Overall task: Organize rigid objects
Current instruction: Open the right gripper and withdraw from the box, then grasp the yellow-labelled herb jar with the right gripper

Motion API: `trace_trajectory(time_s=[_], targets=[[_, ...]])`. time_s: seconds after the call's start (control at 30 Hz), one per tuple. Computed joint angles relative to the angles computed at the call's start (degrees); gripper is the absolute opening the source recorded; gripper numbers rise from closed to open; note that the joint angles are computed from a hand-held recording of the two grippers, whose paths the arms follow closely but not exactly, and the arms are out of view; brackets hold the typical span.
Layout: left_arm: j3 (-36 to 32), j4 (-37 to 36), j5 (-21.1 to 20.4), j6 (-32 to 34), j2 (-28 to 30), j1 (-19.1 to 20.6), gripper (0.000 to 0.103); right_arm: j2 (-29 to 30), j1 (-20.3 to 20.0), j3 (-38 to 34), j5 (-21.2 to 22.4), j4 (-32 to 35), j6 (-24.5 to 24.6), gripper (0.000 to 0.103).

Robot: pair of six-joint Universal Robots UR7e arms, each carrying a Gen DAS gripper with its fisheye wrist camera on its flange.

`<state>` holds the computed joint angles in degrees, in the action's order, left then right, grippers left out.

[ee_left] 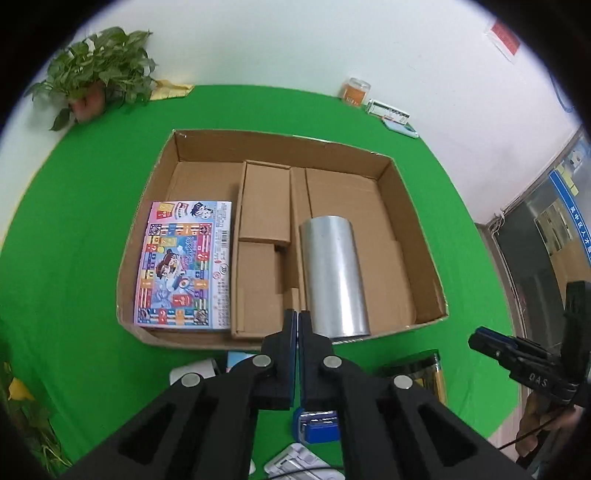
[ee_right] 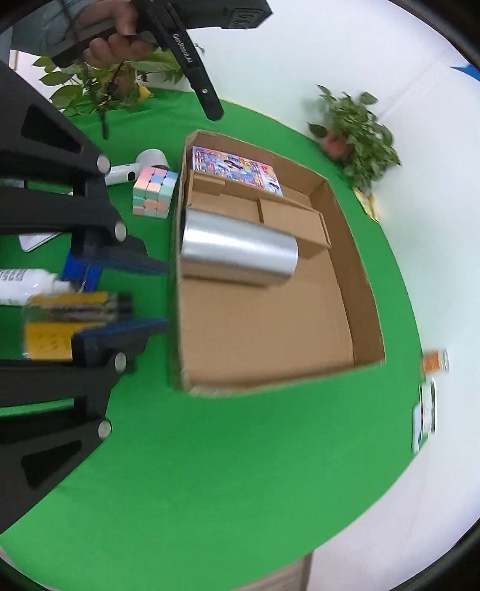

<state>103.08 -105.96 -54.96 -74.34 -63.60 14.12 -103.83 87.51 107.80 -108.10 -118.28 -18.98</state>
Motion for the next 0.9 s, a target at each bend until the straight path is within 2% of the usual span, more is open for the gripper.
trace_trajectory(time_s=[0.03,0.07,0.1,0.13,0.2,0.33,0.43,0.47,0.5,0.57,0.6,0.7,0.77,0.9], targets=[[-0.02,0.36,-0.13,-0.96,0.3,-0.39,0.025,-1.27,-0.29,0.89,-1.19,-0.28,0.37,0.09],[-0.17,0.72,-0.83,-2.29,0.81,-0.6,0.065,-3.28,-1.5,1.61,-1.49,0.11,-0.44,0.099],[-0.07,1.21,-1.3,-3.52,0.81,-0.99,0.082,-4.78,-2.62,3.13,-0.84,-1.04,-1.15,0.103],[0.13,1.08,-1.23,-4.54,1.1,-1.32,0.087,-5.75,-3.63,3.9,-0.78,-0.65,-1.96,0.102],[0.72,-0.97,-2.85,-4.6,1.93,-1.74,0.087,-6.78,-5.57,5.61,-1.72,0.83,-3.2,0.102],[0.18,-2.68,-10.35,-2.51,4.19,-0.66,0.086,-5.94,-10.33,8.84,-2.3,3.21,-1.94,0.102],[1.05,-5.78,-11.78,-3.23,5.05,-1.11,0.086,-4.37,-11.95,11.36,-4.77,0.5,-2.22,0.101],[1.69,-8.75,-13.57,-2.58,5.24,-0.79,0.086,-3.8,-12.43,11.87,-5.51,-0.3,-1.81,0.098],[2.2,-10.96,-14.83,-1.99,5.37,-0.45,0.086,-3.76,-13.78,11.82,-3.85,0.32,-1.64,0.097],[3.3,-15.71,-17.24,-0.55,5.75,0.23,0.086,-4.43,-16.74,11.36,1.51,2.76,-2.63,0.082],[3.32,-16.75,-18.07,0.01,6.09,0.53,0.086,-5.01,-17.2,11.57,1.65,2.63,-3.31,0.082],[2.37,-17.71,-19.22,1.41,7.56,1.21,0.086,-7.35,-17.24,13.59,-3.05,-0.76,-4.57,0.082],[2.24,-20.99,-20.95,3.06,8.89,1.84,0.086,-9.5,-20.28,13.03,-0.55,1.75,-4.16,0.082],[1.96,-29.56,-27.34,6.22,12.94,4.64,0.086,-12.64,-27.58,10.38,11.87,11.28,-8.47,0.084]])
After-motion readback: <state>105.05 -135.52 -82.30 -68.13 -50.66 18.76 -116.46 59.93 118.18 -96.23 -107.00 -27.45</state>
